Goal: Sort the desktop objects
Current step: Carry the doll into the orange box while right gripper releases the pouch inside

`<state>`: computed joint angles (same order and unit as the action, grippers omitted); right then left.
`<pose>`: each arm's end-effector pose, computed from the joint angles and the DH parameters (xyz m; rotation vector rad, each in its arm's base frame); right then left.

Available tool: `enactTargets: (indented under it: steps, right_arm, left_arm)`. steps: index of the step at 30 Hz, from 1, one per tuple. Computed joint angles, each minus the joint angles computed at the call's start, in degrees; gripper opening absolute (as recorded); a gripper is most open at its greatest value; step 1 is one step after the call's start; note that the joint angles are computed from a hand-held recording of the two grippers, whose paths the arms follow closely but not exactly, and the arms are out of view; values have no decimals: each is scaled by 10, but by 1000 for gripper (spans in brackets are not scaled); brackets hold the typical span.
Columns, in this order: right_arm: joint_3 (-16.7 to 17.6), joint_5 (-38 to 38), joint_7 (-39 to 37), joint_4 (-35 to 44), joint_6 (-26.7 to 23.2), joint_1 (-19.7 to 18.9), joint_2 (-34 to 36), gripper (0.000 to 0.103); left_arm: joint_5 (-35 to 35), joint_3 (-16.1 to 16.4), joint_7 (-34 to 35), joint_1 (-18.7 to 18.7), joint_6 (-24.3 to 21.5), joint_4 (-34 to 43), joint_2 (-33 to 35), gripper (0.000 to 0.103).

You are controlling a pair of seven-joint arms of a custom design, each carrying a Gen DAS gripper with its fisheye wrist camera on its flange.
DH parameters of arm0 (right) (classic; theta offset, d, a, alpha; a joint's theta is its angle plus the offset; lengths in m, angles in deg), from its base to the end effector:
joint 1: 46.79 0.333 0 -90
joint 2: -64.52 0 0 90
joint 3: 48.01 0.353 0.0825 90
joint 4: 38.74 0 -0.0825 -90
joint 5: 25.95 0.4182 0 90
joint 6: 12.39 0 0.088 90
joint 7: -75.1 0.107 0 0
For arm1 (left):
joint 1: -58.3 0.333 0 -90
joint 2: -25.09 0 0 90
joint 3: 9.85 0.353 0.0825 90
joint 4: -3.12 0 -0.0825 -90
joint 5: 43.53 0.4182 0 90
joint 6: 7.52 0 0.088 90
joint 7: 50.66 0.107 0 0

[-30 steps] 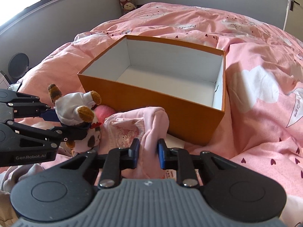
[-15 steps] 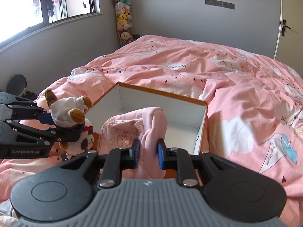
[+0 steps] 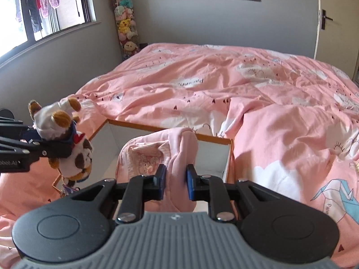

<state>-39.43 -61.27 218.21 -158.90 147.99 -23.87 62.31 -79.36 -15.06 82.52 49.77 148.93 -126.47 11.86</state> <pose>0.5054 0.3429 0.5381 -1.8001 1.5786 -0.5660 0.5330 -0.1108 0.5520 -1.3171 2.2477 -0.9607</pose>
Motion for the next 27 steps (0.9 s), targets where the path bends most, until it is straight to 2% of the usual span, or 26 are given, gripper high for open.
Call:
enactTargets:
  steps: [2, 5, 9, 13, 17, 21, 27]
  right_arm:
    - [-3, 63, -55, 8, -9, 4, 23, 21]
    - [-2, 148, -132, 21, -22, 6, 54, 21]
    - [2, 226, -205, 44, -52, 6, 86, 21]
    - [5, 274, -252, 73, -103, 5, 110, 21]
    - [4, 297, -286, 104, -162, 5, 126, 22]
    - [0, 284, -304, 131, -208, 12, 137, 24]
    - [-4, 263, -312, 141, -228, 19, 138, 30]
  left_arm:
    - [12, -3, -7, 4, 5, 8, 15, 40]
    - [25, -4, -15, 11, -13, 22, 36, 40]
    - [66, -15, -51, 26, -5, 29, 59, 40]
    - [71, -15, -56, 31, -15, 41, 78, 40]
    - [87, -20, -58, 35, -29, 51, 96, 40]
    - [103, -25, -57, 37, -50, 62, 114, 40]
    - [133, -31, -59, 37, -84, 74, 132, 40]
